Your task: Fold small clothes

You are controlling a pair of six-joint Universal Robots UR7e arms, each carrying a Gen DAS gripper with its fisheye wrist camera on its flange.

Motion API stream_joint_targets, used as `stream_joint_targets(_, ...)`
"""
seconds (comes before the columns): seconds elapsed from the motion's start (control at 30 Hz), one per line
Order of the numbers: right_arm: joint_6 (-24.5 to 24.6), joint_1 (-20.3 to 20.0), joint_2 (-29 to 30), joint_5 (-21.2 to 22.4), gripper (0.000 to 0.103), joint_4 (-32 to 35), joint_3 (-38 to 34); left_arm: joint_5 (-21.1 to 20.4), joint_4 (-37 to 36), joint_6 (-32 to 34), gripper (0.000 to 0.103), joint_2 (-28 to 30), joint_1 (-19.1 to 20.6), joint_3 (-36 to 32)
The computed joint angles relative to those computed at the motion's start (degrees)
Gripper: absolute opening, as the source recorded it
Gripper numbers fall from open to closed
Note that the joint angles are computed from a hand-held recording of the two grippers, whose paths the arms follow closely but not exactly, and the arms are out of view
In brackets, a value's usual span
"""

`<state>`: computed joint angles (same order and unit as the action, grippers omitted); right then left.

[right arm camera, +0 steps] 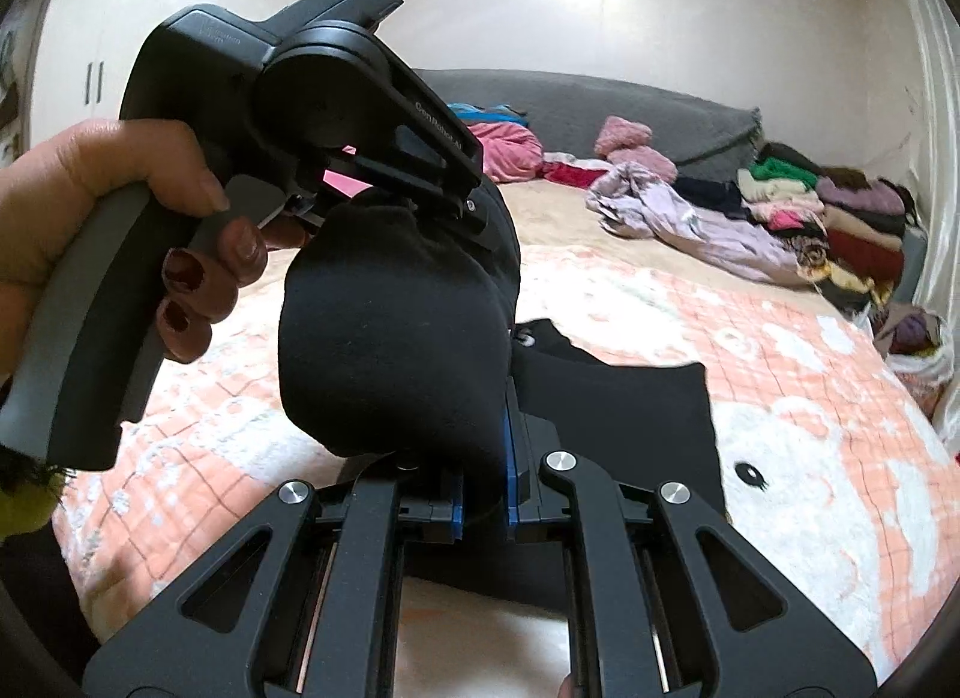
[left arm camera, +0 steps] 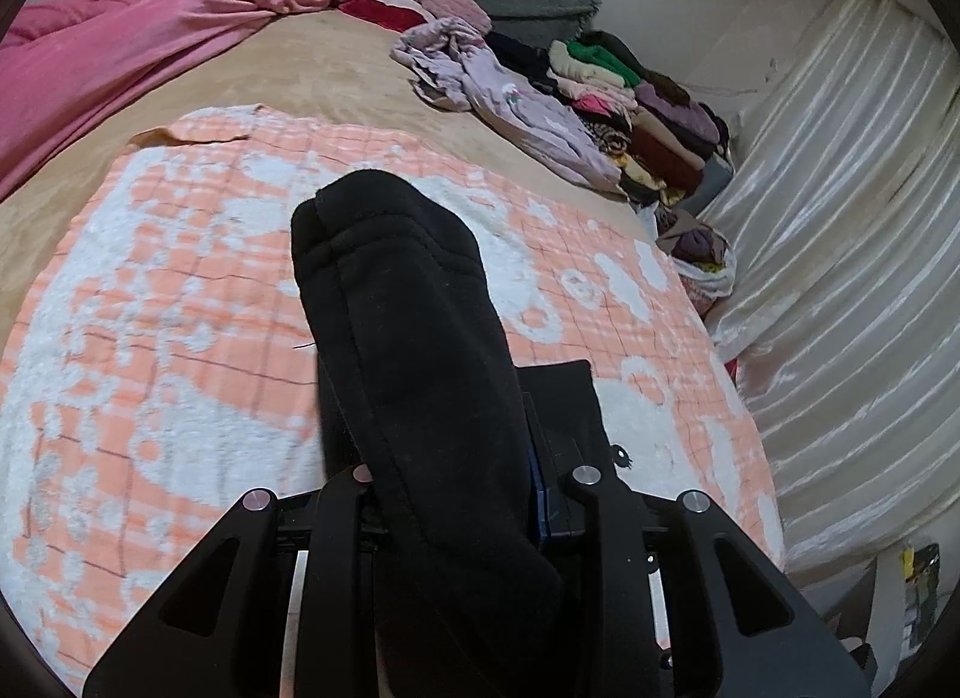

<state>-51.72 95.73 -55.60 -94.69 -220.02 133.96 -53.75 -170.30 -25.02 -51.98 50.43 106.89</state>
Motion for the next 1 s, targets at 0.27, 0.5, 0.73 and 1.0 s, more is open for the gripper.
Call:
stream_joint_targets(0.27,8.58,-4.07,-3.54,1.91,0.004,8.39,-1.35,2.79,8.55,-1.84,0.024,6.41,-0.49,-7.81)
stream_joint_targets(0.5,15.19,-7.06,-6.15,2.42,0.004,13.21,-1.32,3.21,14.79,-2.5,0.028,11.51,-0.53,-13.91)
stream_joint_targets(0.73,21.13,-9.12,-7.1,1.54,0.007,18.2,-2.75,2.74,18.01,-2.68,0.038,16.04,0.03,-19.0)
stream_joint_targets(1.0,27.53,-10.93,-8.37,1.9,0.02,22.86,-3.58,-1.3,11.44,-2.22,0.064,15.99,0.18,-18.44)
